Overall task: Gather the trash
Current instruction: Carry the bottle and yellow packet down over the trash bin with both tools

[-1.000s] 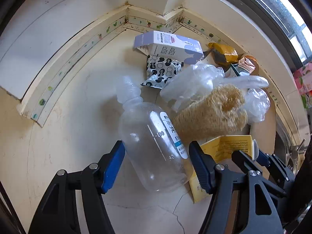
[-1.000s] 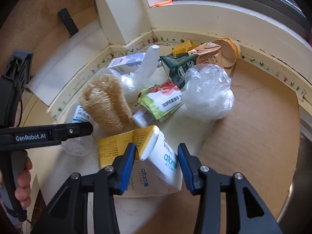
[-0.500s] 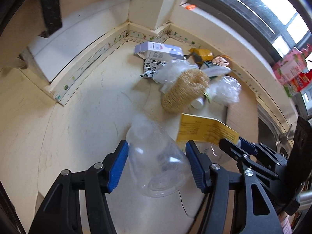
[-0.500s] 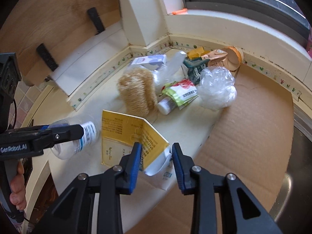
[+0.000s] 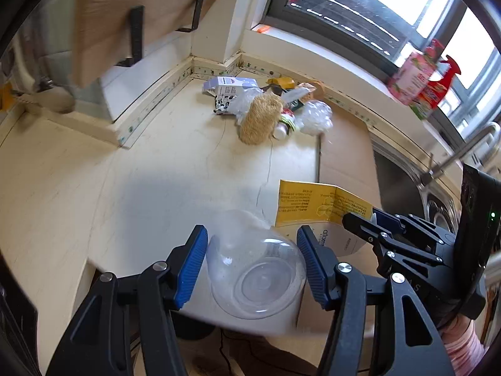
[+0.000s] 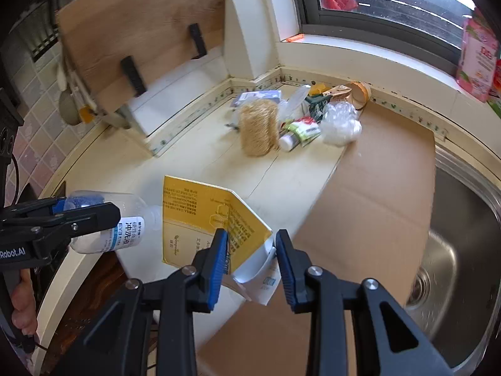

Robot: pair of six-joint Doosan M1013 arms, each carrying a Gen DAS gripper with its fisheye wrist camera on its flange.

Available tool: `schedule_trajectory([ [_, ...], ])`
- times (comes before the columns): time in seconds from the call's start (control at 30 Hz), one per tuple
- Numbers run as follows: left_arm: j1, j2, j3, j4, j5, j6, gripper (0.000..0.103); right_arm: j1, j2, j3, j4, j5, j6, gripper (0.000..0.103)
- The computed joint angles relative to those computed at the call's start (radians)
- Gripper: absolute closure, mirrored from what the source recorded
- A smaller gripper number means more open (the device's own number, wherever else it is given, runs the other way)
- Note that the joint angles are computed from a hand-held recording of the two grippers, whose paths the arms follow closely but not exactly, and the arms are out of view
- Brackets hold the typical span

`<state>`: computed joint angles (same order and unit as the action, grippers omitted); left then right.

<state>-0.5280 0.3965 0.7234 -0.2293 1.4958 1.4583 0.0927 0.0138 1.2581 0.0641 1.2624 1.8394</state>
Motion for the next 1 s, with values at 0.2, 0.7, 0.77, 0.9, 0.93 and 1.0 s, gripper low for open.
schedule_trajectory([
  [0.2,0.025,-0.132,0.164,-0.046,-0.034,0.067,0.046,0.093,-0.054,0.018,-0.079,0.037,0.083,0.071],
  [0.7,0.089,-0.348,0.519,-0.091,-0.005,0.154,0.046,0.317,-0.124,0.123,-0.170,0.118,0.277,0.071],
  [0.77,0.092,-0.361,0.557,-0.074,-0.010,0.151,0.046,0.340,-0.121,0.145,-0.174,0.136,0.297,0.071],
  [0.9,0.103,-0.379,0.640,-0.051,-0.021,0.139,0.046,0.371,-0.113,0.200,-0.175,0.139,0.333,0.071],
  [0.93,0.108,-0.382,0.662,-0.051,-0.029,0.142,0.046,0.379,-0.111,0.211,-0.181,0.137,0.342,0.071],
  [1.0,0.115,-0.388,0.715,-0.046,-0.057,0.147,0.046,0.398,-0.103,0.249,-0.198,0.124,0.363,0.071],
])
